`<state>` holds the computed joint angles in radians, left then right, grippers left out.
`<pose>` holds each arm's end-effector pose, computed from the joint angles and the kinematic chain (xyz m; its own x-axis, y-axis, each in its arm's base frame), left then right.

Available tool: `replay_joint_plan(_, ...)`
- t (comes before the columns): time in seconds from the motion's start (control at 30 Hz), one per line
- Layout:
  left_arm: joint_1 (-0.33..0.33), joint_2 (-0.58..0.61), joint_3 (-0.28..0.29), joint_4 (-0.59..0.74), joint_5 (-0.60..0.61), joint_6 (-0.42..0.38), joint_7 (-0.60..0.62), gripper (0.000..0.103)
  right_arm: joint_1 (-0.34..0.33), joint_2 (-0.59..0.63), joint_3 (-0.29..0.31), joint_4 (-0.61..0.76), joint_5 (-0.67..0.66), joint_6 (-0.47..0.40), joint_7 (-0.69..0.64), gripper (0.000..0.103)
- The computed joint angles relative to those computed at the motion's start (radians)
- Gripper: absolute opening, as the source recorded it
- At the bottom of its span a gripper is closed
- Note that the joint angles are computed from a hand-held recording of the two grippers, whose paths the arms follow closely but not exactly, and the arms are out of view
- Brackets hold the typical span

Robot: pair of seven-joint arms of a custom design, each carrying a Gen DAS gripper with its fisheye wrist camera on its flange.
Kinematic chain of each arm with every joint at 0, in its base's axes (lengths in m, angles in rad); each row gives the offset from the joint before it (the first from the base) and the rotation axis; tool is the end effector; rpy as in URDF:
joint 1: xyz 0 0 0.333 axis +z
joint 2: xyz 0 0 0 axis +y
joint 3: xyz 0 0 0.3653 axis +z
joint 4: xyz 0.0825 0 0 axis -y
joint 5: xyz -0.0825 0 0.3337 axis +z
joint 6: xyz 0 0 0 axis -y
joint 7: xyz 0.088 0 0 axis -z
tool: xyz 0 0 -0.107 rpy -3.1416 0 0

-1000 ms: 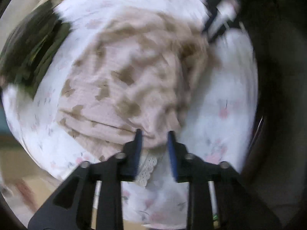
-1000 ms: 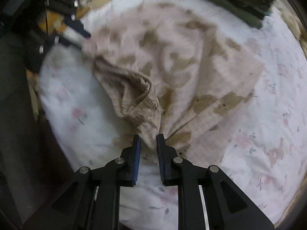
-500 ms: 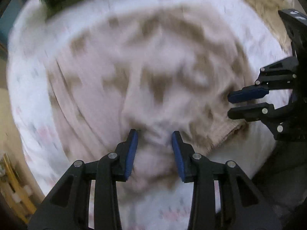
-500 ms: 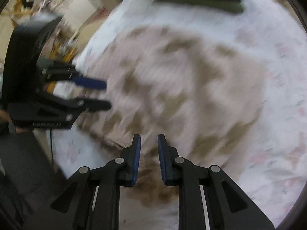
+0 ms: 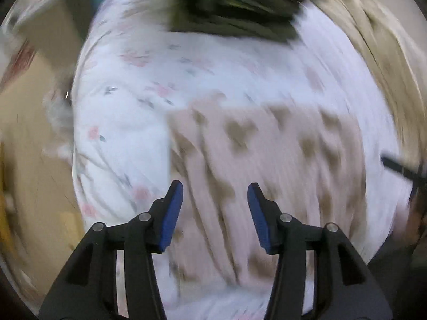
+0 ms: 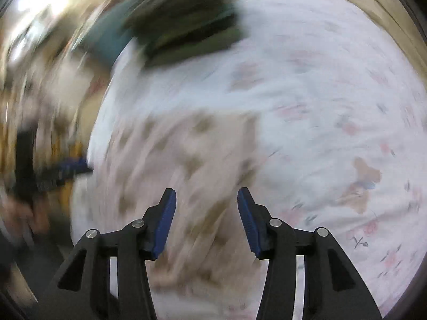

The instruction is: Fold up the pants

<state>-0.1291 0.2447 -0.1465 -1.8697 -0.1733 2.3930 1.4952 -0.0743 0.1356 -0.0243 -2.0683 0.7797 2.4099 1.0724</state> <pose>0.5893 -0.1597 0.4884 -0.1041 -0.9739 0.2019 -0.9672 0.0518 -0.2488 0.5558 -0.0502 0.4675 -0.0445 -0.8761 -0.4800 -0.9307 0.2110 -0.2988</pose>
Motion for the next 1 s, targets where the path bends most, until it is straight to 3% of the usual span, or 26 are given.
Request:
replay_joint_plan(0.13,0.038,0.108,-0.008,0.089,-0.131,0.005,-0.030,0.044,-0.018,0.085,0.001,0.077,0.020,-0.015,0.055,0.050)
replay_joint_plan(0.23,0.041,0.139,-0.027,0.096,-0.168,0.047,0.007,0.043,-0.016,0.138,0.028,0.123,-0.024,-0.024,0.067,0.047)
replay_joint_plan(0.3,0.037,0.136,-0.027,0.088,-0.151,0.065,0.056,0.039,-0.009,0.169,0.046,0.151,-0.066,-0.020,0.068,0.040)
replay_joint_plan(0.33,0.022,0.141,-0.021,0.091,-0.125,0.078,0.059,0.026,-0.009,0.178,0.058,0.159,-0.074,-0.017,0.058,0.033)
replay_joint_plan(0.37,0.008,0.148,-0.013,0.099,-0.100,0.083,0.055,0.009,-0.008,0.182,0.065,0.160,-0.088,-0.011,0.053,0.018)
replay_joint_plan(0.43,-0.008,0.175,0.003,0.147,-0.059,0.046,0.030,0.003,-0.002,0.183,0.077,0.167,-0.128,0.004,0.029,0.000)
replay_joint_plan(0.6,-0.031,0.204,0.037,0.196,0.017,0.073,-0.029,0.000,-0.029,0.191,0.094,0.195,-0.083,0.010,-0.006,0.000)
replay_joint_plan(0.73,-0.029,0.228,0.054,0.225,0.055,0.084,-0.090,0.000,-0.019,0.219,0.071,0.210,-0.147,0.063,0.071,0.000)
replay_joint_plan(0.83,-0.004,0.228,0.029,0.225,0.017,0.089,-0.080,0.000,-0.050,0.259,0.084,0.251,-0.162,-0.048,0.112,0.006)
replay_joint_plan(0.93,-0.006,0.202,0.011,0.205,0.003,0.098,-0.068,0.000,-0.007,0.237,0.054,0.225,-0.294,0.005,0.177,0.010)
replay_joint_plan(1.0,-0.006,0.198,-0.016,0.201,-0.020,0.109,-0.028,0.000,0.000,0.195,0.058,0.181,-0.315,0.083,0.201,0.011)
